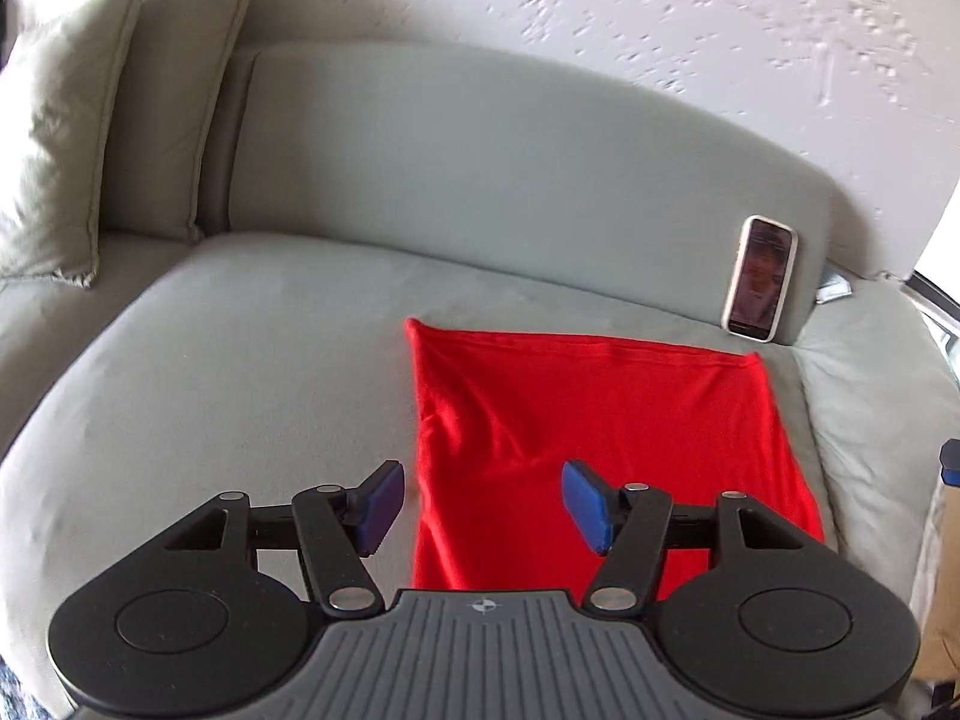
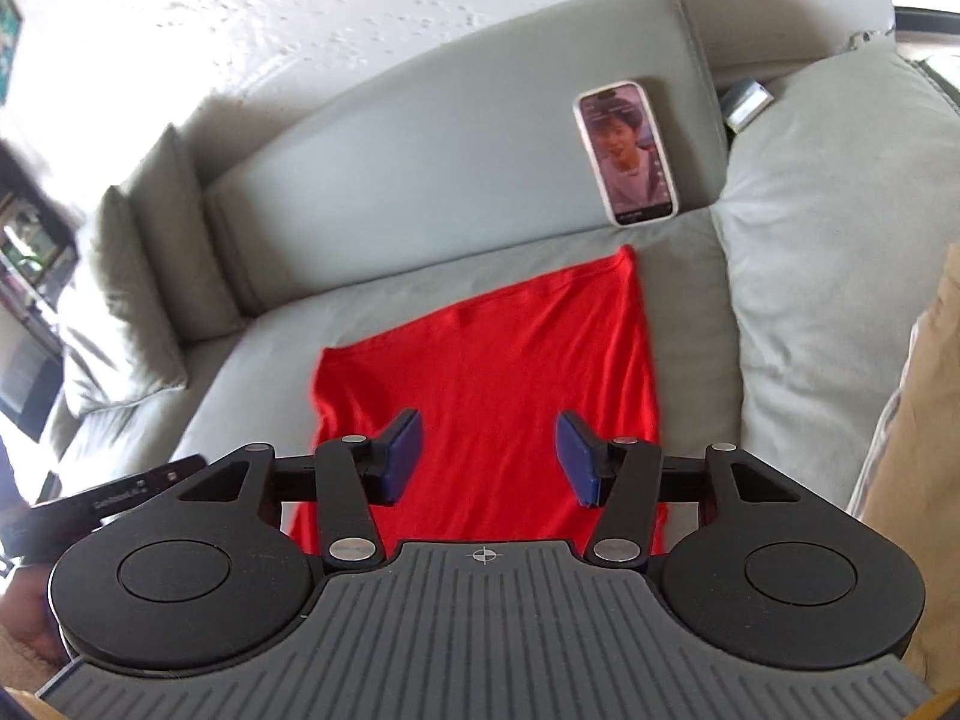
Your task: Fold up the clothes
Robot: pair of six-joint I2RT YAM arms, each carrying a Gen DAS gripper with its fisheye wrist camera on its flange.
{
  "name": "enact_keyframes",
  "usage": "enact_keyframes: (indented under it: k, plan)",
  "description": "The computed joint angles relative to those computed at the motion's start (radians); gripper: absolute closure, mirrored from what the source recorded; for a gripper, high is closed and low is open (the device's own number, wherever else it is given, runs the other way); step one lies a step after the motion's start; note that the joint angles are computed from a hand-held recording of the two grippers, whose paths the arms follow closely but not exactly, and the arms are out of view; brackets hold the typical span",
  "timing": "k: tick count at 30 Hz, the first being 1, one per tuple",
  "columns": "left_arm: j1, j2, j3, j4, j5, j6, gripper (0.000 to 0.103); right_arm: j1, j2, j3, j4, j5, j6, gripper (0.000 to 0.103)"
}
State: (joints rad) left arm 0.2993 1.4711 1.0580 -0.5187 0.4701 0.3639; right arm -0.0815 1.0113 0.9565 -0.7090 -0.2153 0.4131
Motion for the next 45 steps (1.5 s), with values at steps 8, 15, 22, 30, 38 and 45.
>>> enact_keyframes:
  k: [8,15,22,30,38,45]
  plan:
    - [-0.099,0.332,0.284,0.023,-0.094,-0.136,0.044,-0.119,0.379,0.089,0.214,-0.010,0.009,0.048]
    - [-0.152,0.611,0.491,0.113,-0.174,-0.261,0.046,-0.188,0.721,0.236,0.348,-0.037,-0.004,0.054]
    - [-0.165,0.879,0.781,0.068,-0.118,-0.289,0.047,-0.210,1.022,0.458,0.393,-0.046,-0.001,0.056]
    - [-0.211,0.987,0.903,0.074,-0.139,-0.266,0.077,-0.214,1.196,0.636,0.384,-0.069,-0.051,0.068]
    - [-0.240,0.877,0.815,0.109,-0.173,-0.210,0.100,-0.168,1.139,0.578,0.456,0.079,-0.060,0.098]
    - [-0.184,0.647,0.655,0.131,-0.061,-0.245,0.100,-0.184,0.919,0.418,0.482,0.058,-0.049,0.098]
